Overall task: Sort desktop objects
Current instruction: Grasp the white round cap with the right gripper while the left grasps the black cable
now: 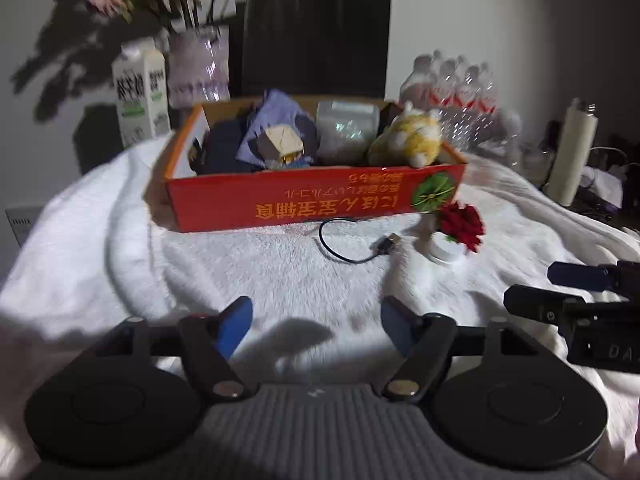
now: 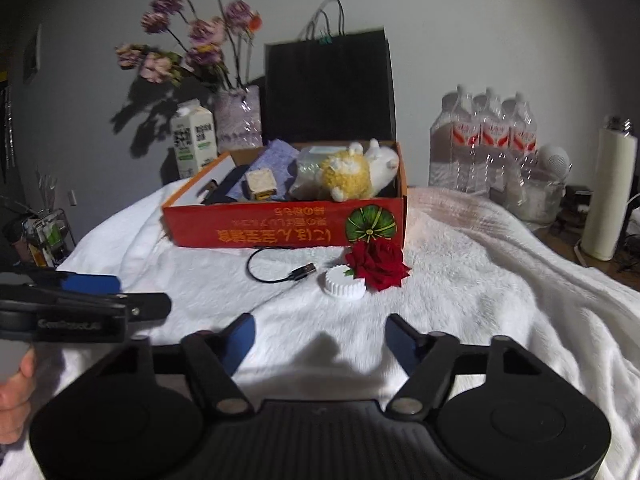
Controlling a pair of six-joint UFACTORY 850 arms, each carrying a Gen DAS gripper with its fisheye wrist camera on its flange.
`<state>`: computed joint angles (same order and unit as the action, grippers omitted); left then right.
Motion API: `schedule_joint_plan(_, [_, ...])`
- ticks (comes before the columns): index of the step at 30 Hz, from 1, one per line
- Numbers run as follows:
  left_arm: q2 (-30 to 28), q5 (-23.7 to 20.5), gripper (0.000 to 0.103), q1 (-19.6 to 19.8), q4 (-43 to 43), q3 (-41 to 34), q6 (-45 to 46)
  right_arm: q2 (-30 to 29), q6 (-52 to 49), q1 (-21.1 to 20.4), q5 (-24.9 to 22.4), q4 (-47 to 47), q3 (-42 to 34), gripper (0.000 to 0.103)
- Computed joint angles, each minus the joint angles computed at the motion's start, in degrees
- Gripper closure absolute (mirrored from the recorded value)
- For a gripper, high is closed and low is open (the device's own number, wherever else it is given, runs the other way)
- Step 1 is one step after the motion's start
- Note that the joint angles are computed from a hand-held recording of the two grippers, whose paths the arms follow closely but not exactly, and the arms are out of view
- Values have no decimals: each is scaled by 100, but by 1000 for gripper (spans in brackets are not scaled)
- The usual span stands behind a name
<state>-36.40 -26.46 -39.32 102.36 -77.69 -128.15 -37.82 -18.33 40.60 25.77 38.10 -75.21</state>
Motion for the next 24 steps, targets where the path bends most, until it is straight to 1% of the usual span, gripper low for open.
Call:
schedule_joint_plan(1, [-189, 228, 43, 124, -253, -300, 311, -152, 43, -78, -200, -12, -244, 39])
schedule_joint_plan(3, [-567, 398, 52, 298, -937, -867, 1016, -508, -131, -211, -621, 191, -797, 42])
schedule_joint_plan(5, [-926, 528, 52, 438, -1573, -1395, 1764, -846, -539, -302, -950, 711, -1301, 46])
schedule_joint_plan(6, [-1109, 585, 53, 492, -1995, -1669, 2203, -1020, -953, -345, -1165, 1235, -1569, 46])
schedule_joint_plan(7, [-1273, 693, 53, 548, -2433, -1916, 2629, -1160, -1396, -364, -1264, 1716, -1780, 47])
schedule_joint_plan(8, [-1414, 795, 54, 598, -2850, -2122, 3046, -1283, -1632, -366, -1260, 1956, -1941, 48])
schedule_joint_plan(9, [-1553, 801, 57, 622, -3042, -2306, 3222, -1389, -1803, -369, -1246, 2126, -2082, 48])
schedule_joint_plan(10, [-1653, 653, 58, 598, -2994, -2457, 3219, -1469, -2007, -356, -1197, 2304, -2196, 48])
schedule_joint_plan(11, [-1740, 560, 62, 586, -3070, -2594, 3354, -1532, -2177, -347, -1163, 2455, -2294, 51])
schedule_joint_plan(12, [-1782, 534, 82, 583, -3186, -2669, 3429, -1583, -2304, -348, -1164, 2551, -2376, 53])
schedule_joint_plan(13, [-1782, 551, 98, 582, -3168, -2671, 3331, -1631, -2395, -348, -1152, 2567, -2448, 64])
schedule_joint_plan(15, [-1709, 682, 98, 566, -2963, -2540, 3091, -1660, -2353, -333, -1078, 2443, -2468, 64])
schedule_joint_plan(17, [-1591, 517, 99, 471, -2574, -2324, 2793, -1595, -1939, -333, -1068, 2002, -2355, 65])
schedule_joint_plan(19, [-1340, 426, 99, 388, -2146, -1938, 2317, -1448, -1415, -328, -1095, 1464, -2141, 65])
schedule_joint_plan(22, [-724, 313, 99, 241, -1095, -1047, 1021, -1070, -674, -232, -938, 605, -1596, 65])
schedule_joint_plan(24, [-278, 129, 99, 115, -449, -437, 187, -740, 315, -165, -785, -397, -1130, 65])
